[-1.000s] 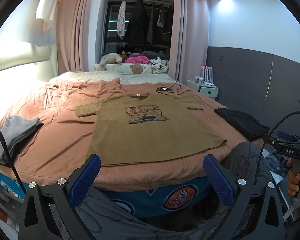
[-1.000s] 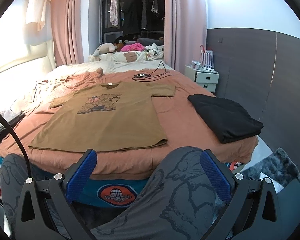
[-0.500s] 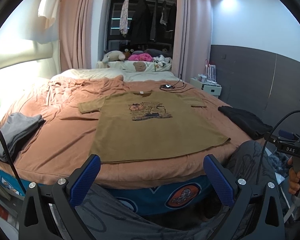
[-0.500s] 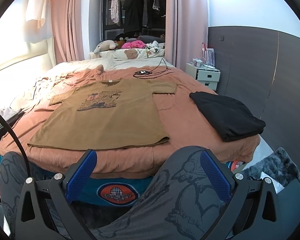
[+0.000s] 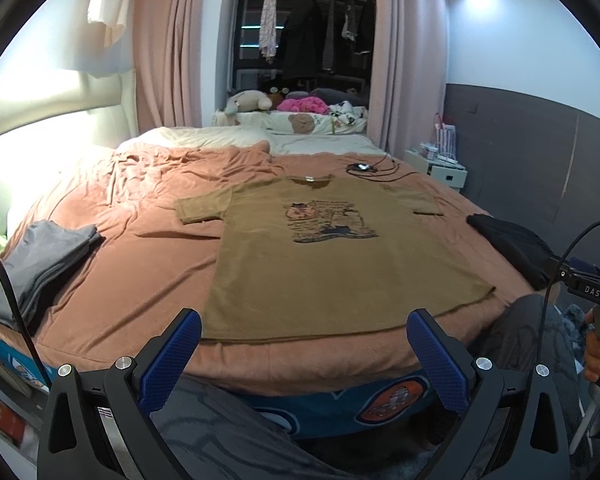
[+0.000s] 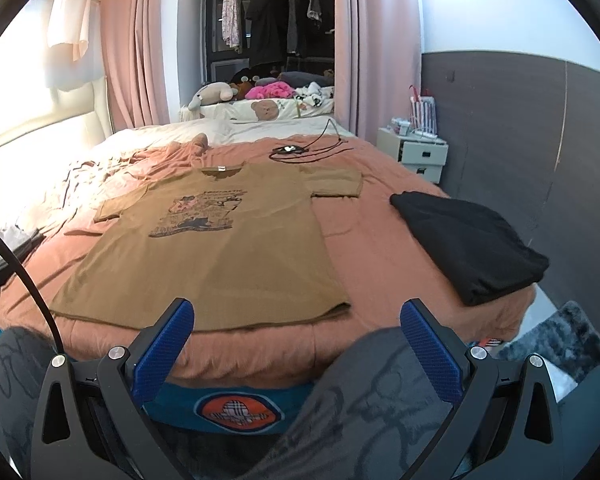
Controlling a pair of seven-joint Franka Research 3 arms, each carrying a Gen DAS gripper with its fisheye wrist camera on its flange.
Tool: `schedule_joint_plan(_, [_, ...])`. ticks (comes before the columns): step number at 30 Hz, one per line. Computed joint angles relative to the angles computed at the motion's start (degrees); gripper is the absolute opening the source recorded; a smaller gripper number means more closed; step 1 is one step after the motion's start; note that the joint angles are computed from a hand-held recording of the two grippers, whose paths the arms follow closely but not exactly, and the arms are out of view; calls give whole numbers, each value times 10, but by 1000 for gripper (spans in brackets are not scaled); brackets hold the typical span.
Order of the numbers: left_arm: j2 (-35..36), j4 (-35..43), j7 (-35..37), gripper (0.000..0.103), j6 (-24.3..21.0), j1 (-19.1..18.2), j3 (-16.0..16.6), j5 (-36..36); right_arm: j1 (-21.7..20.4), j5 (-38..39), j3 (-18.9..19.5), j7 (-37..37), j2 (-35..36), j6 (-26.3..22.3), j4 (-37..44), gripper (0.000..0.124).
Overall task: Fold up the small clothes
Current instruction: 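Lower both tools toward the olive-brown T-shirt on the bed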
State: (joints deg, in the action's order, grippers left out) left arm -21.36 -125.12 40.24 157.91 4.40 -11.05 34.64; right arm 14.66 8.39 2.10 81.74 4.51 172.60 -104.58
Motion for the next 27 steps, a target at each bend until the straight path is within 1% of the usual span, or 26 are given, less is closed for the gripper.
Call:
schedule_joint_plan(4, [25,31,13,103,-17,2,12,-12,1,12,2,-8,41,-19,58,103])
schedule_joint_plan(7, [45,57,35,103,-27,-2,28,-34,-1,25,4,-15,68,-39,103,103])
schedule_joint_plan(14, [85,115,61,103,-50,7,45,-48,2,39,6,-27,140,-73,212,103])
schedule_joint_plan(21, [121,158,80,103,-67,17,62,-67,11,29,-2,-22,225,-135,346,103])
schedule_joint_plan(24, [138,176,89,103,-72,22,69,-78,12,25,-3,-20,265,-165,412,103])
schedule_joint_plan(27, [155,194,97,103,-76,28,77,-89,14,20,-4,-15,312,-205,493,103])
